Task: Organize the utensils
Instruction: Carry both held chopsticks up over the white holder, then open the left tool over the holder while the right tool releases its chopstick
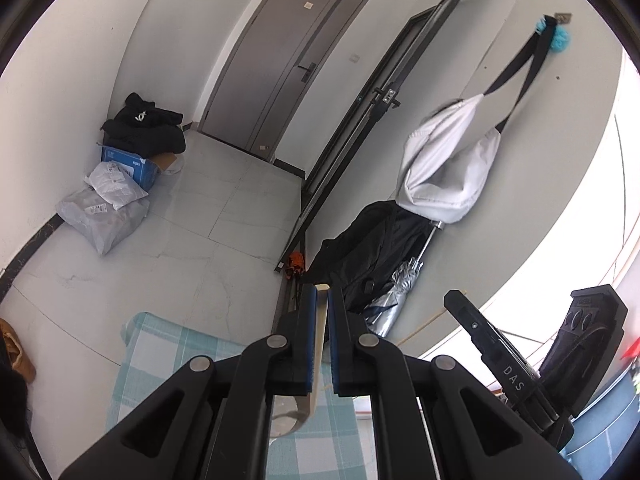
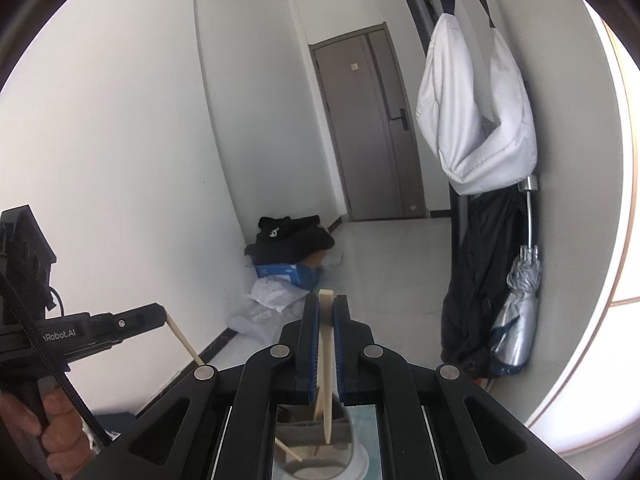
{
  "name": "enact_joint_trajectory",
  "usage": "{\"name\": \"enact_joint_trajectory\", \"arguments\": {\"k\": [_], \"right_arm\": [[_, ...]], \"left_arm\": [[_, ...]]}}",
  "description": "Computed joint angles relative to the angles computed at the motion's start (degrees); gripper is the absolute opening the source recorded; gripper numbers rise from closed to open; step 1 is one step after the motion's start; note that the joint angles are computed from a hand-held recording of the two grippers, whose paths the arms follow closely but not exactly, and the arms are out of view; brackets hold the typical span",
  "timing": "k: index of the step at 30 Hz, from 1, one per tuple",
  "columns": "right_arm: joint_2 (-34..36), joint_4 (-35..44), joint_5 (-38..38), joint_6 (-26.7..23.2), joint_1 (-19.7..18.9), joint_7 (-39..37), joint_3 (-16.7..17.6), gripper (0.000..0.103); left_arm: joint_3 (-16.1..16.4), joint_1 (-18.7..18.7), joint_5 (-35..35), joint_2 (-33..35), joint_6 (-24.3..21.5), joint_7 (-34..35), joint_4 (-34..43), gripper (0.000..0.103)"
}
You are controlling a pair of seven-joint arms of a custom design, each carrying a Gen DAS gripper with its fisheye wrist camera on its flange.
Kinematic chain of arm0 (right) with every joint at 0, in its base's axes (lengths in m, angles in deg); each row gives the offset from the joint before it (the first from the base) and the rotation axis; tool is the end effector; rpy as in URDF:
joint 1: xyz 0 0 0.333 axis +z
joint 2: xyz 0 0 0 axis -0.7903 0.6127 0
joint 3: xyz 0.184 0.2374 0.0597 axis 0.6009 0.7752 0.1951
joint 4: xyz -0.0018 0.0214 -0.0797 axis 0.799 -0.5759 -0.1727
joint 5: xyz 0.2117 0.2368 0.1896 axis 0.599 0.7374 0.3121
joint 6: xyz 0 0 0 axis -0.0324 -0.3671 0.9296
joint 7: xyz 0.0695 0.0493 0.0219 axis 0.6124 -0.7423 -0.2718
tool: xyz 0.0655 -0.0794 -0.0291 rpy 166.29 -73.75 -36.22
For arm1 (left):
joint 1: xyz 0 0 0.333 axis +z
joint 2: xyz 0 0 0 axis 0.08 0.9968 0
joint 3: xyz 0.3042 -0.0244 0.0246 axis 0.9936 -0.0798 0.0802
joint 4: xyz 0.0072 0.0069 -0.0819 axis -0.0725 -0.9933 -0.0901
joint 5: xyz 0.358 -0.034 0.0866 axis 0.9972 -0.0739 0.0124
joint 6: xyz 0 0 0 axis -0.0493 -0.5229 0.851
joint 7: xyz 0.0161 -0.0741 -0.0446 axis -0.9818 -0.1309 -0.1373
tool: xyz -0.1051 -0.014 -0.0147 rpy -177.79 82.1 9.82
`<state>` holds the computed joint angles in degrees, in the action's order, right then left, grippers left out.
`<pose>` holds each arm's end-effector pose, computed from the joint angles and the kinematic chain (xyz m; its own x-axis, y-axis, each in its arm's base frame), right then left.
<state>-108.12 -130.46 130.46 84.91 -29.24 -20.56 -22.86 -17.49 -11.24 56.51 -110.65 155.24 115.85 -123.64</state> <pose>0.4300 0.0174 0.7115 0.4079 -0.8922 -0.1939 -0.3623 0.0367 -0.9313 0.3902 -0.2254 0.6823 -0.1500 -0.8342 0.5306 -0.5493 -0.3759 -0.7463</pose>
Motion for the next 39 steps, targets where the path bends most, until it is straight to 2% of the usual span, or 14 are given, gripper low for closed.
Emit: {"name": "enact_joint_trajectory", "arguments": {"k": [3,6,10,12,13,14,17,19,26,34,39], "right_arm": [[3.12,2.87,1.35,-0.11,1.28,-0.99,-0.65,0.006],[6.26,5.56,3.68,-0.70,1.72,-2.86,-0.82,0.006],[9.24,7.73,6.52,-2.18,0.38,-4.52,0.61,0.006],[10.63,8.64,7.81,-3.21,-0.45,-5.53,1.40,0.006],[11.28,9.12,8.48,-3.86,-0.85,-6.25,1.71,0.006],[11.71,9.29,9.58,-4.27,-1.09,-7.37,1.92,0.006],[12.65,9.44,11.73,-5.57,-2.33,-9.56,3.10,0.006],[13.14,9.19,11.79,-5.58,-3.38,-10.16,4.44,0.006],[13.90,7.69,10.22,-6.16,-5.38,-10.55,6.89,0.006],[13.30,5.00,9.75,-6.50,-5.56,-11.09,7.21,0.006],[13.73,4.00,8.92,-7.15,-5.90,-9.89,7.37,0.007]], "left_arm": [[2.58,-1.96,-2.20,1.89,0.64,2.09,1.08,0.002],[3.19,-1.54,-3.01,3.09,0.18,3.18,1.98,0.002],[3.30,-0.45,-3.21,4.26,-0.85,4.53,2.95,0.002],[4.88,-2.07,-5.21,5.01,-1.25,7.20,3.50,0.002],[6.52,-4.14,-7.52,5.26,-1.56,9.96,3.66,0.002],[6.57,-4.36,-8.36,5.34,-1.81,11.13,3.69,0.002],[3.41,-0.68,-5.14,5.64,-1.72,10.77,3.79,0.002],[2.60,0.31,-3.94,5.87,-1.20,10.77,3.75,0.002],[2.37,0.10,-2.89,6.76,-1.73,13.18,4.26,0.002],[1.84,-0.02,-2.46,7.87,-4.50,15.77,4.69,0.002],[3.35,-2.20,-6.66,8.68,-6.41,18.82,4.63,0.002]]}}
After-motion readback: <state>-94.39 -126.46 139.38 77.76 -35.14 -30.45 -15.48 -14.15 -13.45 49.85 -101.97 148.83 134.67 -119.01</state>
